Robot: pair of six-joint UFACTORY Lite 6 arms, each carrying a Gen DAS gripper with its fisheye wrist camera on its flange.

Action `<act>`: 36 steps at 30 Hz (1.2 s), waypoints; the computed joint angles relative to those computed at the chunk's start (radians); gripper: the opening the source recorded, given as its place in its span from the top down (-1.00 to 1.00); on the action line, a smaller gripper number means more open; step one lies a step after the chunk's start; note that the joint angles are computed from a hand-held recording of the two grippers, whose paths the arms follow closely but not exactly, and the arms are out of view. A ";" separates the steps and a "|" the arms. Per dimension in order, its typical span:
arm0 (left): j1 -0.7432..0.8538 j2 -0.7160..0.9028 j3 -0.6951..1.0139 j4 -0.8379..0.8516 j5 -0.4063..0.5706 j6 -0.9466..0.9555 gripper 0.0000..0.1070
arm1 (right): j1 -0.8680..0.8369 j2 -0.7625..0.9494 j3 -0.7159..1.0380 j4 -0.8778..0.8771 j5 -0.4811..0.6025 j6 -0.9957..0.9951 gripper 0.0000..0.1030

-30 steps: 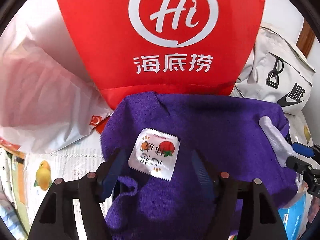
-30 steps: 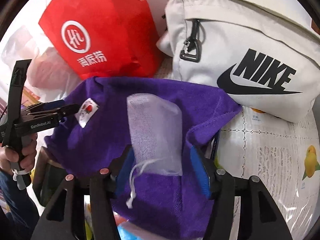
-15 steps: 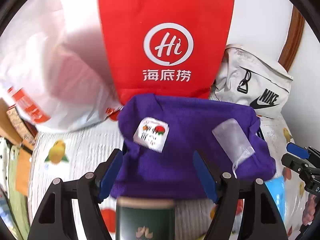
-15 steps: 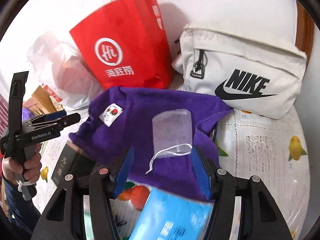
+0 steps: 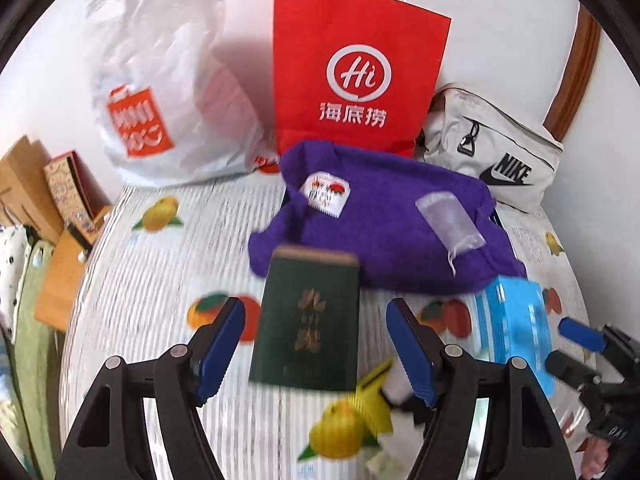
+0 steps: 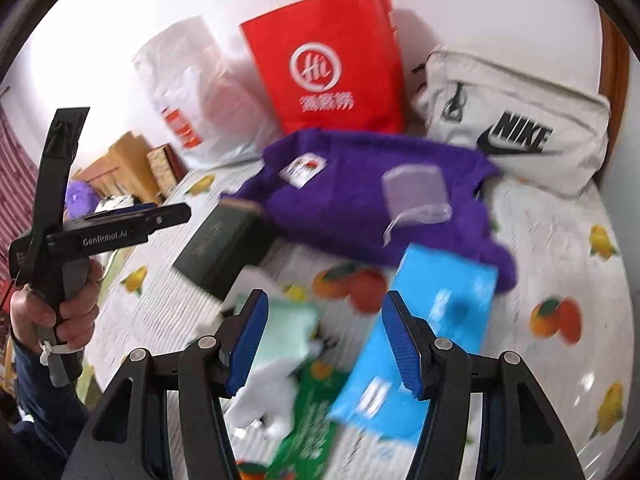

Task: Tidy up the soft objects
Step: 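Reach the right tool down and grasp the white glove with mint cuff, then carry the glove toward the purple towel with the right tool while the left tool carries the packet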

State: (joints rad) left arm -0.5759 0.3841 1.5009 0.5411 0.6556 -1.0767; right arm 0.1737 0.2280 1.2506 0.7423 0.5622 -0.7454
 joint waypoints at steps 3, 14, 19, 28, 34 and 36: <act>-0.030 -0.091 -0.132 0.037 -0.020 -0.073 -0.33 | 0.024 -0.067 -0.099 0.048 0.000 -0.044 -0.18; -0.089 -0.299 -0.448 0.105 -0.036 -0.237 -0.34 | 0.184 -0.040 -0.212 0.008 -0.184 0.059 -0.20; -0.104 -0.366 -0.544 0.110 -0.053 -0.283 -0.34 | 0.238 0.044 -0.176 -0.118 -0.252 0.177 0.62; -0.141 -0.356 -0.569 0.120 -0.098 -0.328 -0.34 | 0.195 -0.100 -0.227 0.074 -0.223 0.011 0.63; -0.186 -0.293 -0.520 0.106 -0.150 -0.320 -0.34 | 0.154 -0.178 -0.252 0.046 -0.203 0.030 0.63; -0.204 -0.265 -0.494 0.099 -0.172 -0.308 -0.34 | 0.130 -0.214 -0.278 0.053 -0.196 0.019 0.63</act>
